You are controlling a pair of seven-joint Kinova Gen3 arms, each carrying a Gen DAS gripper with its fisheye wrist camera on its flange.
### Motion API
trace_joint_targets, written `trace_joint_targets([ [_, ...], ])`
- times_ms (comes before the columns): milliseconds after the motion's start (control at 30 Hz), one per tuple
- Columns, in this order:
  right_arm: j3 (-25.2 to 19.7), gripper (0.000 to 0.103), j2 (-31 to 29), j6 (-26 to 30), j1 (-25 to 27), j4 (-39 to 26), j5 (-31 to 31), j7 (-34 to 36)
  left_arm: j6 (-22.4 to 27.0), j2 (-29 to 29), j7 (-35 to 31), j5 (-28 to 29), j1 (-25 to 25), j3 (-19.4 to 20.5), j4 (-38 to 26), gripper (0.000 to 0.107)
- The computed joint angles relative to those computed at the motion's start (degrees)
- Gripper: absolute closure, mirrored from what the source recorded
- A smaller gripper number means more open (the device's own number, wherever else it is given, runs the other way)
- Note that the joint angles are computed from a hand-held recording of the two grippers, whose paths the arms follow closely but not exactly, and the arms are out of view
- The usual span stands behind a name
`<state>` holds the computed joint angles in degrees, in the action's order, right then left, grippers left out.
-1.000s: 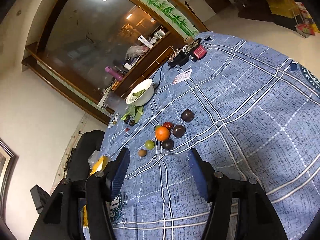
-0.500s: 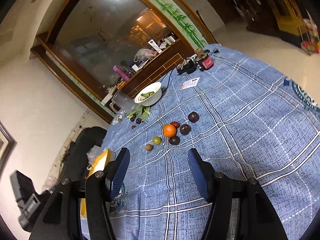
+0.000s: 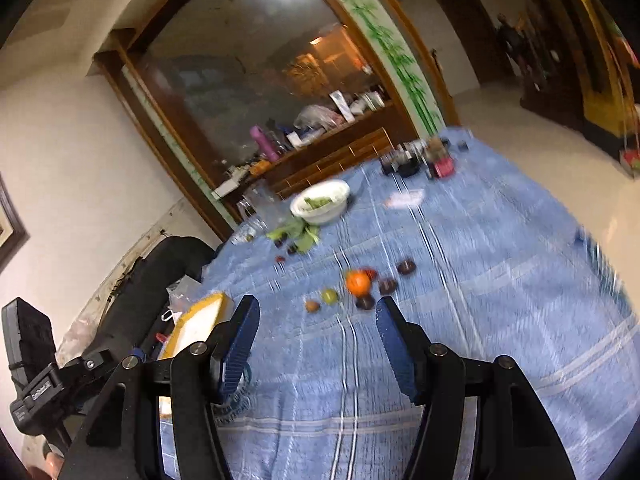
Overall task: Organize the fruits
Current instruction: 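Move both open tools back toward the remaining fruit, then reach the left tool toward the kiwi while the right tool grasps a tangerine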
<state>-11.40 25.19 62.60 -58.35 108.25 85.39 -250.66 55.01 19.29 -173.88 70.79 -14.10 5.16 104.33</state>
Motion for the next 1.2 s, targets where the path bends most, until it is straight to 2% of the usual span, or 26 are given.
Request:
trace_joint_targets([
  [100, -0.4, 0.037, -3.0, 3.5, 0.1, -1.5, 0.3, 7.0, 1.7, -2.8, -1.4, 2.0, -1.2, -0.3, -0.2, 0.017],
  [200, -0.5, 0.033, -6.1, 4.5, 0.9, -3.3, -0.5, 13.9, 2.7, -4.2, -1.8, 2.9, -0.9, -1.0, -1.1, 0.015],
  [333, -1.0, 0.033, -6.6, 6.1, 2.1, -5.3, -1.9, 19.6, 0.7, -4.4, -1.3, 2.0, 1.0, -1.5, -2.0, 0.014],
  [500, -0.5, 0.033, -5.9, 2.2, 4.7, -4.9, -3.7, 19.6, -0.2, -2.2, 4.9, -3.3, 2.0, -1.0, -5.7, 0.014],
  [600, 0.4, 0.033, -6.0, 2.9, 5.0, -3.8, -3.5, 17.5, -1.4, -1.2, 3.5, -1.3, -1.6, 2.5, -5.0, 0.014],
  [667, 0.5, 0.033, -5.4, 3.6, 5.5, -3.0, -2.7, 15.7, -5.1, -0.7, 1.2, 1.1, -0.2, 1.7, -3.2, 0.01],
  [700, 1.0, 0.033, -4.8, 2.8, 5.9, -2.8, -2.8, 15.5, -7.5, 0.3, 1.1, 1.0, 2.1, 0.0, -3.0, 0.01],
  [800, 2.6, 0.033, -2.3, -3.4, 8.4, -3.6, -4.8, 17.2, -14.4, 4.6, 5.3, -3.0, 6.8, -1.0, -5.4, 0.01],
  [900, 3.2, 0.035, 1.5, -10.2, 11.9, -5.3, -6.8, 20.9, -15.7, 10.3, 12.3, -8.2, 8.6, -0.5, -10.0, 0.013],
  [933, 4.3, 0.038, 2.2, -12.5, 12.1, -5.4, -7.3, 21.6, -15.6, 11.8, 14.7, -10.4, 8.2, 0.9, -11.5, 0.016],
  [1000, 4.0, 0.04, 4.3, -17.1, 14.9, -5.8, -7.3, 22.3, -15.1, 15.1, 19.1, -14.8, 9.4, 1.4, -15.2, 0.036],
  [1067, 4.5, 0.044, 6.2, -21.8, 16.8, -6.3, -6.9, 22.7, -15.7, 17.2, 22.7, -18.4, 11.1, 1.3, -17.5, 0.049],
  [1100, 4.3, 0.048, 7.4, -24.1, 18.3, -7.2, -7.0, 24.0, -16.1, 18.2, 24.7, -20.2, 12.1, 1.1, -18.7, 0.05],
  [1200, 3.9, 0.049, 11.2, -29.0, 21.6, -11.3, -8.2, 30.8, -17.5, 20.6, 27.3, -23.6, 13.2, 2.0, -20.9, 0.05],
])
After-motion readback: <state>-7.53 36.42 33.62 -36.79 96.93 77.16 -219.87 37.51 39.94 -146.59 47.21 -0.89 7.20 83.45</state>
